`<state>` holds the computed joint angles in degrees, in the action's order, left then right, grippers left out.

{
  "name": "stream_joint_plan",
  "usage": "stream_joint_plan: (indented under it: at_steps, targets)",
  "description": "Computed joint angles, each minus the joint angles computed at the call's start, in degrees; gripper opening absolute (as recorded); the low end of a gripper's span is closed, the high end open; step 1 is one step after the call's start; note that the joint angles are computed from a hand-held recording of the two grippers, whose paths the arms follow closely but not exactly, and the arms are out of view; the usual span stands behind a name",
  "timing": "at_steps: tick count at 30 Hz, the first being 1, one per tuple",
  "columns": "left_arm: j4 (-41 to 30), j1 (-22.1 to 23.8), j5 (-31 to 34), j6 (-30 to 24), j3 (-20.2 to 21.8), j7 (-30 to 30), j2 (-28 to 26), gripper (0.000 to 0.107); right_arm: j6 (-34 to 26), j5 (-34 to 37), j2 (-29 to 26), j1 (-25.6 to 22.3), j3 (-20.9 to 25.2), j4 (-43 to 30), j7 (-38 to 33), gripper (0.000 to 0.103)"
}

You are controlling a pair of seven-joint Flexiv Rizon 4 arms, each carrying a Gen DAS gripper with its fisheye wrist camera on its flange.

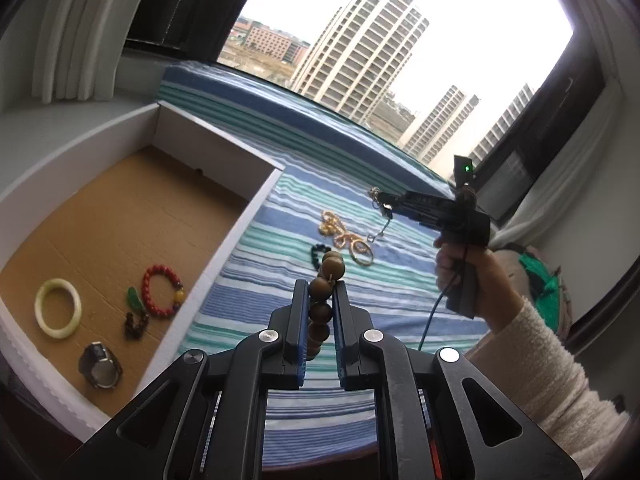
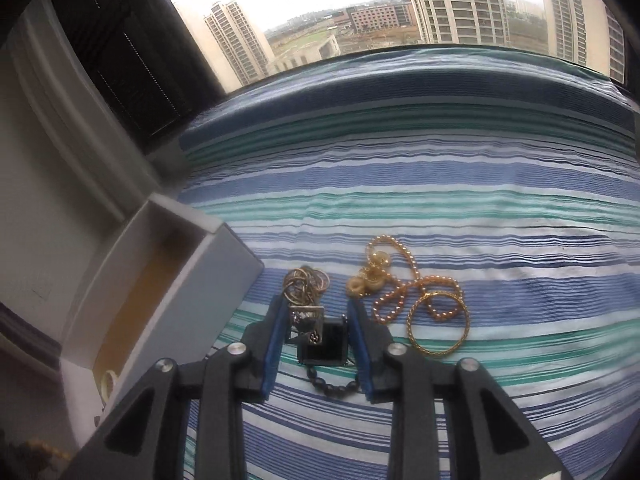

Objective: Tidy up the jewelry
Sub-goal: 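Carry wooden and black bracelets into the white box while opening both grippers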

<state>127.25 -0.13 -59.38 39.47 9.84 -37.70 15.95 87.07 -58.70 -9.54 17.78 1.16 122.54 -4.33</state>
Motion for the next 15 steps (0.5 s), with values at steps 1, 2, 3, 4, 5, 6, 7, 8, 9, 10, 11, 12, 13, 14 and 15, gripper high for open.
stream_joint_plan:
  at_steps: [1, 2, 3, 4, 5, 6, 7, 8, 9, 10, 11, 12, 13, 14, 15]
  targets:
    - [-1.2, 0.4, 0.1, 0.2, 0.2, 0.0, -0.3, 0.009, 0.2, 0.3, 0.1, 0.4, 0.6, -0.9, -0.7, 0.031]
    - [-2.4, 0.9, 0.3, 0.8, 0.3, -0.1, -0.8, 0.009, 0.5, 0.6, 0.0, 0.9, 1.1, -2.0, -1.4, 0.031]
    - [-3.5, 1.4, 0.5, 1.9, 0.3, -0.2, -1.4, 0.009, 0.7, 1.7, -0.3, 1.5, 1.8, -3.3, -2.8, 0.031]
    - [-4.6, 1.9, 0.7, 3.0, 0.2, -0.3, -2.1, 0.009, 1.3, 2.1, -0.8, 2.3, 2.1, -4.5, -3.3, 0.031]
    - [-5.7, 2.4, 1.0, 4.1, 0.2, -0.6, -3.1, 0.009, 1.9, 3.5, -1.6, 3.2, 2.8, -5.9, -4.6, 0.031]
    - [-6.8, 2.8, 1.2, 5.3, 0.1, -1.0, -4.2, 0.009, 2.2, 5.6, -2.7, 4.0, 3.7, -7.6, -6.8, 0.031]
    - [-7.8, 3.4, 1.4, 6.0, 0.0, -1.5, -5.5, 0.009, 2.4, 7.9, -4.1, 4.8, 4.8, -9.6, -9.1, 0.031]
    - [-8.8, 4.0, 1.6, 6.4, 0.0, -2.0, -6.9, 0.009, 2.2, 9.8, -5.7, 5.6, 5.9, -11.8, -11.4, 0.031]
    - [-9.8, 4.6, 1.9, 6.9, -0.1, -2.6, -8.3, 0.009, 1.8, 11.6, -7.3, 6.4, 7.0, -13.9, -13.6, 0.031]
    - [-10.6, 5.3, 2.5, 7.6, -0.3, -3.5, -9.7, 0.009, 1.1, 13.5, -9.1, 7.1, 8.3, -16.3, -16.0, 0.031]
    - [-11.4, 6.0, 3.1, 8.1, -0.5, -4.2, -11.2, 0.009, 0.3, 15.1, -11.1, 7.8, 9.5, -18.7, -18.2, 0.031]
    - [-12.0, 6.7, 3.8, 8.9, -0.8, -5.0, -12.6, 0.009, -0.8, 16.5, -13.2, 8.6, 10.6, -21.3, -20.3, 0.031]
    - [-12.6, 7.3, 4.6, 9.7, -1.1, -5.9, -14.0, 0.009, -1.9, 17.8, -15.3, 9.2, 11.8, -23.8, -22.5, 0.031]
    - [-13.1, 8.0, 5.8, 10.4, -1.4, -6.9, -15.4, 0.009, -3.0, 18.9, -17.4, 9.9, 12.8, -26.2, -24.5, 0.031]
    - [-13.5, 8.6, 6.9, 11.2, -1.8, -7.6, -16.8, 0.009, -4.3, 20.0, -19.6, 10.6, 13.7, -28.7, -26.5, 0.031]
